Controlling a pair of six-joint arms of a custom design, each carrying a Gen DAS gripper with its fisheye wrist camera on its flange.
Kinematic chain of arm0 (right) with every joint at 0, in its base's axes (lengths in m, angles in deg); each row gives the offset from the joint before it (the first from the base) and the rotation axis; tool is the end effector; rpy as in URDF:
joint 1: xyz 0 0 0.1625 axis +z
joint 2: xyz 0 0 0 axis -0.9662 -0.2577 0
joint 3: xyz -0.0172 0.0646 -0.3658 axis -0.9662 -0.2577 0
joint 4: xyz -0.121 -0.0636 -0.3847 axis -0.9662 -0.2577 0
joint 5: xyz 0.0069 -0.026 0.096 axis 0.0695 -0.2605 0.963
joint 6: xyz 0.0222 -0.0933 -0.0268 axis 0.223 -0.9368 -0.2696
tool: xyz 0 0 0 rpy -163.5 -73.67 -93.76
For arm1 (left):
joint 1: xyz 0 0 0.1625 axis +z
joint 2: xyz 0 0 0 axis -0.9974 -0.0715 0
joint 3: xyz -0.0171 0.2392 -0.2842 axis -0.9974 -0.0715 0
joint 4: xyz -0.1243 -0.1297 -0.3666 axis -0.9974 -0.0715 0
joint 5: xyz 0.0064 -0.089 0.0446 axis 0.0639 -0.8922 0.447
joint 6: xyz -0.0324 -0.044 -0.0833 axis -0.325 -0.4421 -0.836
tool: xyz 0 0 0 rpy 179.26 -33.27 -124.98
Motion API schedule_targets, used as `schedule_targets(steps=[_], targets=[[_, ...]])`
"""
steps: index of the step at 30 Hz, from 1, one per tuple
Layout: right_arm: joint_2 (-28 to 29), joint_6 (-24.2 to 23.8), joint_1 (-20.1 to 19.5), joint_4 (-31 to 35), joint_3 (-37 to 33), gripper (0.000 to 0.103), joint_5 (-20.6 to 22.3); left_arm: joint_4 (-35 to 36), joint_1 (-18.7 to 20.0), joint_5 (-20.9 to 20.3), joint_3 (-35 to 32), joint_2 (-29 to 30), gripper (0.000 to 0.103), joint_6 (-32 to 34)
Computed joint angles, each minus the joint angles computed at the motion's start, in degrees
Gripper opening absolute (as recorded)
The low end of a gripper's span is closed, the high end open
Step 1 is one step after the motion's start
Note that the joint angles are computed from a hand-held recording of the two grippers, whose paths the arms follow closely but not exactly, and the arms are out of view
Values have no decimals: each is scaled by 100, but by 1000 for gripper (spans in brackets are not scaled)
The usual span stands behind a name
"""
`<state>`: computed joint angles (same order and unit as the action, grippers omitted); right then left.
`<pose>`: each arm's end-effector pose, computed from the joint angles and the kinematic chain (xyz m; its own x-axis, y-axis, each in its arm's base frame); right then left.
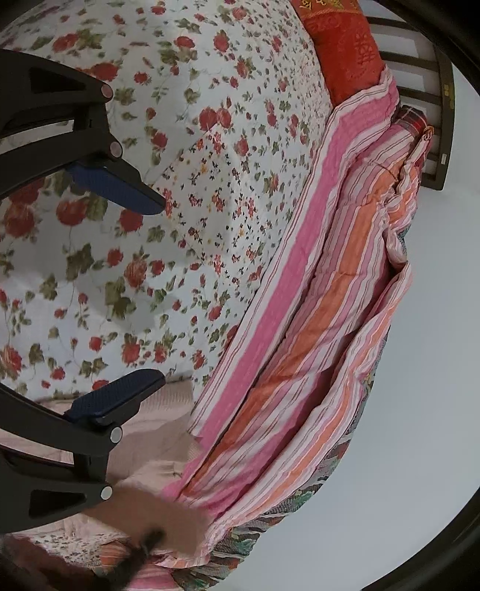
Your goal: Fold small clothes
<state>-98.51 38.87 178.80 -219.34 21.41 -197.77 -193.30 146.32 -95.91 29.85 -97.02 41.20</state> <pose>0.3011 -0.8088 0.1644 -0.5474 -0.5248 0.6519 -0.8194 0.4945 -0.2900 -0.1222 -0.6653 0.2361 -0.7966 -0.5206 -0.3072 0.0945 0.3947 -0.9139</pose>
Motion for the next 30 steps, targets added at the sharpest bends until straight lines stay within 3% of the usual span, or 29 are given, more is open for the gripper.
schedule_targets(steps=[6,9,11,13,17,23,26,30], targets=[[281,36,-47,654,263,10,-207,-26,2,-98,7,11,85,88],[143,-64,-79,1238,365,39,-14,51,18,-269,-69,61,85,52],[-90,-122,-125,1468,551,43,227,84,13,-366,-122,111,85,49],[-514,-275,-209,1030,1092,53,457,62,-3,-503,-231,220,85,167],[-1166,-299,-434,428,1736,55,664,166,-15,-991,-490,428,85,335],[-1407,-246,-785,-112,1651,55,227,811,1,-1878,-1089,845,81,256],[-1387,117,-964,-52,1383,55,94,876,-74,-1855,-1384,1135,75,751],[-1550,582,-1246,248,1371,55,503,1248,-105,-1528,-1718,1410,75,809]])
